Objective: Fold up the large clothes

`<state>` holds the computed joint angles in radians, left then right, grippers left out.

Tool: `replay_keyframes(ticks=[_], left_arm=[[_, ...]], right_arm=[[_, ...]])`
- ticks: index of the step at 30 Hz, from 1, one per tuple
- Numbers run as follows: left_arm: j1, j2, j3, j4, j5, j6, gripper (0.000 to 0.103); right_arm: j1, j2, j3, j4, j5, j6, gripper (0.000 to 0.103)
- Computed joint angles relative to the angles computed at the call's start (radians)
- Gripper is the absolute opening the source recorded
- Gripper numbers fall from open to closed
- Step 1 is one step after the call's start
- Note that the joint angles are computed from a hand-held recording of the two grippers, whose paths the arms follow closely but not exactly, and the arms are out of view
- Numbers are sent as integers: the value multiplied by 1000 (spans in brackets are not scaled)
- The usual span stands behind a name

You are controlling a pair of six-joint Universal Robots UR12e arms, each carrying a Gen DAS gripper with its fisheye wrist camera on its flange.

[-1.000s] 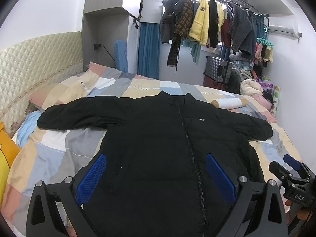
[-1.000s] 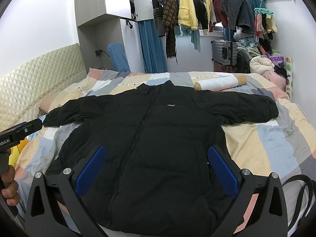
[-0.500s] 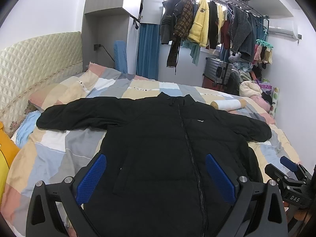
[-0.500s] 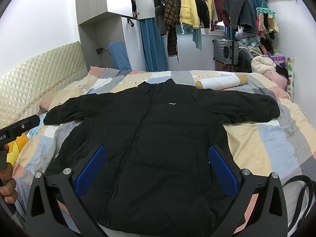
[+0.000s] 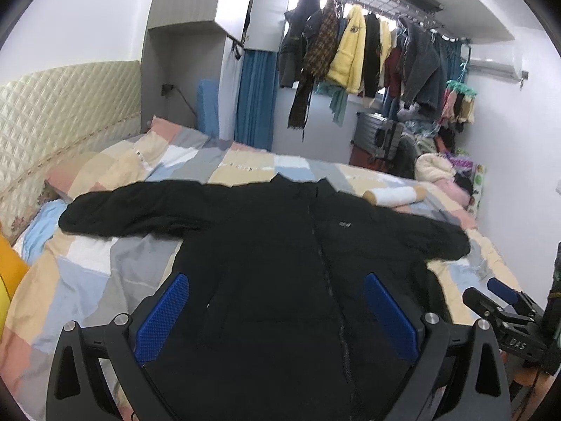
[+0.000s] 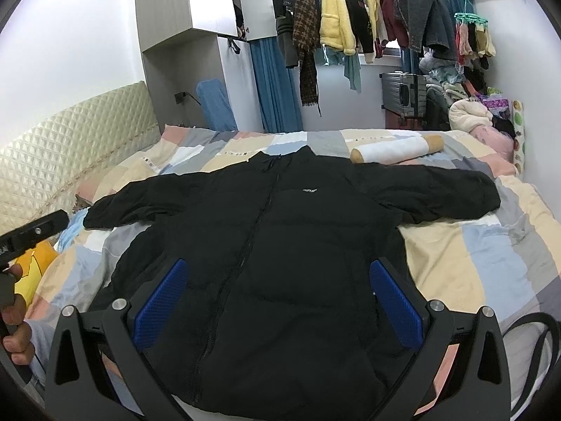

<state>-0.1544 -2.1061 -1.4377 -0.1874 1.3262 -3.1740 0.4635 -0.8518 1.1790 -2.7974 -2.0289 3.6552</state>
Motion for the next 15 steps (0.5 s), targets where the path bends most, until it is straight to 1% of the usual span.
replay_keyframes(ticks=[2, 3, 5, 6, 8, 10, 12, 13, 14, 15], left_arm=[[0, 3, 4, 12, 5, 14, 101], [-1, 4, 4, 24, 21, 20, 101], [4, 8, -3, 54, 38, 20, 101], [8, 8, -2, 59, 35, 13, 101], [17, 5, 9, 58, 14, -7, 101], [22, -2, 25, 60, 5, -16, 101], [21, -12, 44, 63, 16, -25, 101], [20, -18, 54, 64, 17, -25, 101], [20, -26, 68, 62, 20, -18, 101], [18, -32, 74, 72, 28, -13, 101]], right_arm=[[0, -4, -5, 5, -28, -5, 103], [-1, -7, -6, 1, -37, -8, 103], [-5, -21, 2, -30, -61, -13, 103], [-6, -25, 5, -46, -71, -20, 103], [-12, -35, 6, -70, -127, -53, 103], [-20, -40, 0, -57, -163, -62, 103], [-36, -48, 2, -67, -162, -65, 103], [-46, -51, 6, -88, -157, -75, 103], [-61, -53, 12, -115, -142, -92, 103], [-72, -53, 13, -122, -127, -104, 103]])
